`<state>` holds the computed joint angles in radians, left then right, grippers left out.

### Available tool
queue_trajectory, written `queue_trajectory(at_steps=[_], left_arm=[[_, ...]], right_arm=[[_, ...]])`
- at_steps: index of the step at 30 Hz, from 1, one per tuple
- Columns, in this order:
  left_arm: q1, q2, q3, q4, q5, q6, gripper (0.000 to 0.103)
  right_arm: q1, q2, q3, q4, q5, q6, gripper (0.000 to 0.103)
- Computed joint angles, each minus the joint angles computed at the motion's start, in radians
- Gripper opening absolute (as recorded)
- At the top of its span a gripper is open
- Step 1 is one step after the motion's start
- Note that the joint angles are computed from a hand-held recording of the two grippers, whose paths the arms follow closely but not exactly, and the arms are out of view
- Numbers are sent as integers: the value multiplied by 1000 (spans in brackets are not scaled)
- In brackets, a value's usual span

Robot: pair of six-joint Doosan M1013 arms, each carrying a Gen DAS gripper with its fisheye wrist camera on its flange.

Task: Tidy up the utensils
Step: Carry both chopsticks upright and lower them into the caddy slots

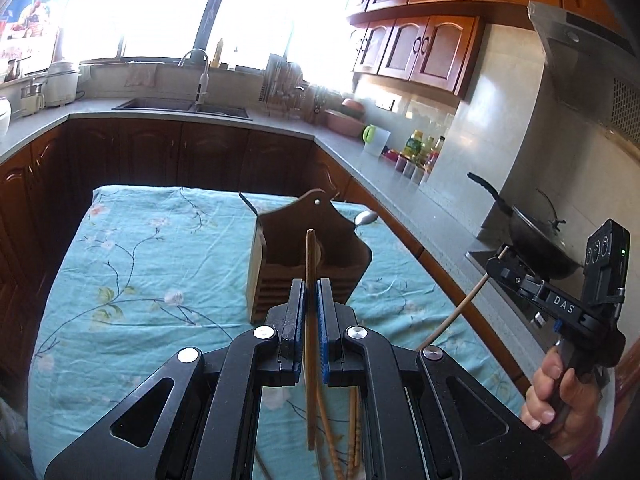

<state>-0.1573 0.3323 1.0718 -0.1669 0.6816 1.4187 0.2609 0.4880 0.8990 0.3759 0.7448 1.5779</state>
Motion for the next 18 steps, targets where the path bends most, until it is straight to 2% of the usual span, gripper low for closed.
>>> queue_trajectory(at_steps=[11, 18], left_arm=[[2, 19, -46, 31, -50, -37, 5], [8, 63, -145, 91, -96, -92, 5]], right_arm=[[-3, 26, -62, -1, -21, 5, 5], [-6, 63, -152, -13, -52, 25, 5]])
